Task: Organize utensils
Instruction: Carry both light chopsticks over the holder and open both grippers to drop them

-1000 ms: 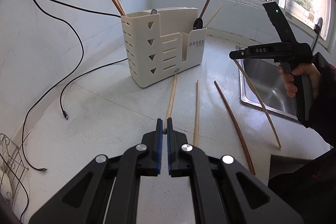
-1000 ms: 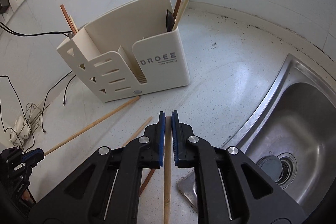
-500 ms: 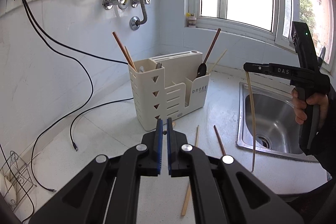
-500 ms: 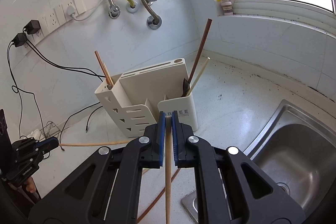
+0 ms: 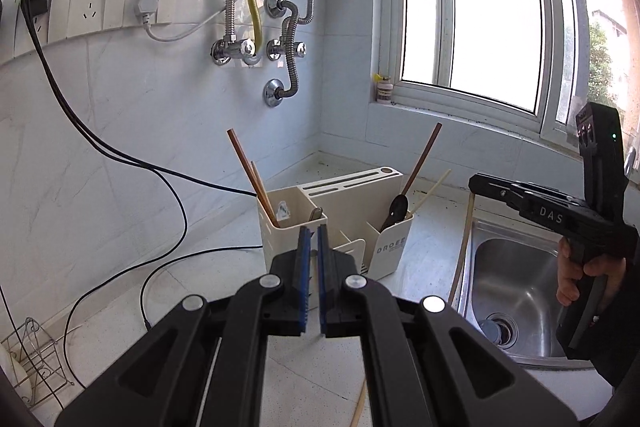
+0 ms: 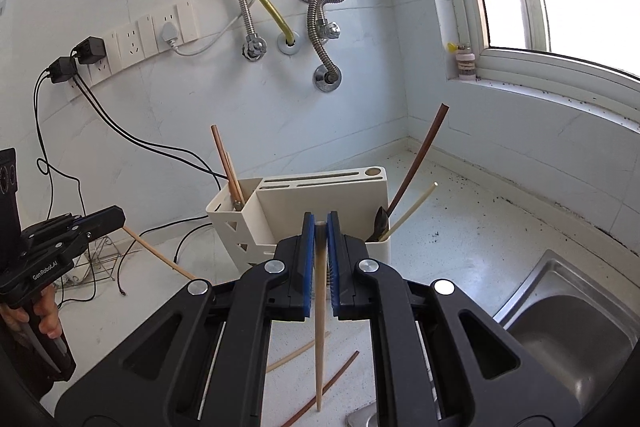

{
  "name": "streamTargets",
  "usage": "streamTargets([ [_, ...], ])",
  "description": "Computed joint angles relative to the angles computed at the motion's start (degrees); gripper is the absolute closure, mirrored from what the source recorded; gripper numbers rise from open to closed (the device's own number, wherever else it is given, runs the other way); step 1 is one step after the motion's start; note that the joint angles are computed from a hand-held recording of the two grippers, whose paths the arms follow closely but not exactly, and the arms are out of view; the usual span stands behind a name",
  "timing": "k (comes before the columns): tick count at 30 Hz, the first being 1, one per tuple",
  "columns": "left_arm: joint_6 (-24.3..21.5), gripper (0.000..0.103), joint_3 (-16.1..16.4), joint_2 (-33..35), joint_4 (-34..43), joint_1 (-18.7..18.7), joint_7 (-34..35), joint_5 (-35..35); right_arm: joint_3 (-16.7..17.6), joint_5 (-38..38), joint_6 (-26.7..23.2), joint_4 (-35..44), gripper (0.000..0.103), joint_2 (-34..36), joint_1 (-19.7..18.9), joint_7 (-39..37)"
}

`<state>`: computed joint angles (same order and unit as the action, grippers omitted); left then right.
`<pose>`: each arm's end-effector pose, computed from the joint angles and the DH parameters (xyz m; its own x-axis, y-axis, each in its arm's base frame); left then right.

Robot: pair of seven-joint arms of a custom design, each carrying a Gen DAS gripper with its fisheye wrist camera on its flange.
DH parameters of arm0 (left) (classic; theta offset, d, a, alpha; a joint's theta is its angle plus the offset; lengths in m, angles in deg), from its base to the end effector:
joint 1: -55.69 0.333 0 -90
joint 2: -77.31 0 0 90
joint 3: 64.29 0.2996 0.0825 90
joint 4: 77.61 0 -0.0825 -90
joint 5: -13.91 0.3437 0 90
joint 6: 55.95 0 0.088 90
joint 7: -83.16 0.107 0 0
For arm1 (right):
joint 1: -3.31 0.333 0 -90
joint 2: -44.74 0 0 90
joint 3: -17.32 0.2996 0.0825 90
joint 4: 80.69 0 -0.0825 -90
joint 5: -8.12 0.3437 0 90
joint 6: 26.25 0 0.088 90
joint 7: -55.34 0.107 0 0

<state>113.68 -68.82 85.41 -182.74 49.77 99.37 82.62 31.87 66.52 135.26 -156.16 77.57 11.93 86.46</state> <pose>0.5724 -0.1666 0.5339 0.0111 -0.9998 0.0190 -0.4494 -0.0219 -0.8931 0.6888 0.1935 0.4976 0.5736 -0.7874 -0.2257 -0.4547 -0.0768 -0.8873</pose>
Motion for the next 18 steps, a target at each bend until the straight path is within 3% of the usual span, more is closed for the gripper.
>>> streamTargets([
  [11,1.8,0.100,0.7,0.0,1.8,0.3,-1.6,0.1,1.6,1.1,2.0,4.4,0.097,1.8,-0.1,-2.9],
  [18,5.3,0.100,0.6,0.5,4.2,1.4,1.3,-3.7,1.1,-1.1,3.1,10.5,0.097,4.3,0.7,-1.5],
])
